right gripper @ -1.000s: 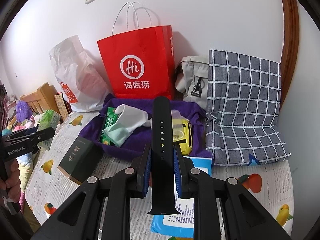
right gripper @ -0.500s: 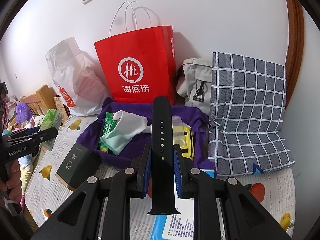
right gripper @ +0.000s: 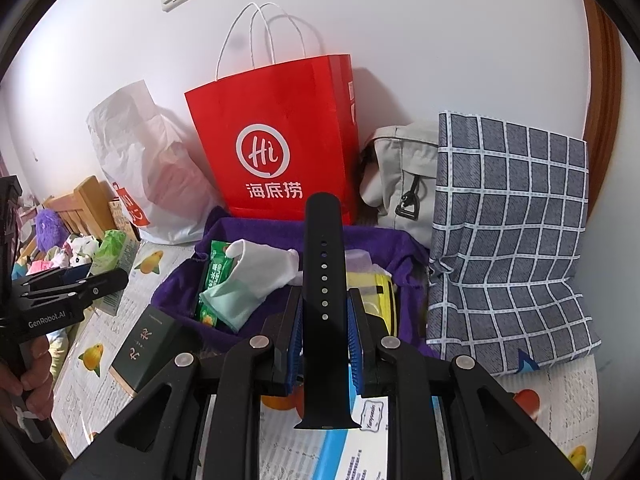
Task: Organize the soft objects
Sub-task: 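Lower the tissue packet onto the towel with the left tool while the right tool lowers the strap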
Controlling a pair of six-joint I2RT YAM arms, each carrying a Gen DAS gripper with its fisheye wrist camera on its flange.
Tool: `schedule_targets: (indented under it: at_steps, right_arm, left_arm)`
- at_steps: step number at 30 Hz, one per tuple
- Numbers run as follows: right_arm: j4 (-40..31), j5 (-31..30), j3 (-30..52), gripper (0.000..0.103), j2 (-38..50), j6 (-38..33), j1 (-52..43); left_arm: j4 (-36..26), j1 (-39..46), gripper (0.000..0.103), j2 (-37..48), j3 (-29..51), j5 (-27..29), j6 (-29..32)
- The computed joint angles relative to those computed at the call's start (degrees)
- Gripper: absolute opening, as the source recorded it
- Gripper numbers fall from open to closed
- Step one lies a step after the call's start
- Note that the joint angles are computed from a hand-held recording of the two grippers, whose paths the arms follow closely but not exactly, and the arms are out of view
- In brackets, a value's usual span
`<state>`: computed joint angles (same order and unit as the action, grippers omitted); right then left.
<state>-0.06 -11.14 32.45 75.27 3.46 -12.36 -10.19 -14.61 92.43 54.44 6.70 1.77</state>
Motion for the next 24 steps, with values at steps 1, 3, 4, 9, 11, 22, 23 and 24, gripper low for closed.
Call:
schedule_targets:
  at_steps: [1, 3, 4, 9, 11, 22, 23, 24]
  right_arm:
    - [0.3, -0.1, 0.2, 0.020, 0.5, -0.1, -0.1]
    - [0.8, -0.3, 0.8, 0.020, 1.5, -0.1, 0.0]
    - [1.0, -0.3, 0.8, 0.020, 1.6, -0.2, -0.1]
    - [2.0, -0.7, 2.2, 0.020, 3.6, -0.2, -0.5]
    - [2.3, -0.7, 2.7, 0.020, 4.4, -0.3, -0.5]
    - [4.5, -2.2, 5.9, 0.020, 9.9, -0.2, -1.8]
    - [4.7, -2.4, 6.3, 0.020, 10.6, -0.2, -1.9]
    - [4.9, -2.5, 6.6, 0.020, 11.1, -0.3, -1.9]
  left_arm:
    - [-0.1, -0.1, 0.050, 0.7, 0.7, -0.1, -0.1]
    - [-0.3, -0.3, 0.050, 1.8, 1.8, -0.3, -0.2]
    - [-0.3, -0.5, 0.050, 2.4, 2.4, -0.4, -0.3]
    - [-0.3, -0.7, 0.050, 4.3, 4.0, -0.6, -0.5]
    - [-0.3, -0.9, 0.050, 5.2, 4.9, -0.8, -0.8]
    - [-0.6, -1.5, 0.050, 9.3, 9.3, -0.8, -1.8]
    - [-0.7, -1.5, 0.050, 9.7, 9.7, -0.7, -1.9]
    - [-0.7, -1.5, 0.050, 10.2, 10.1, -0.5, -2.0]
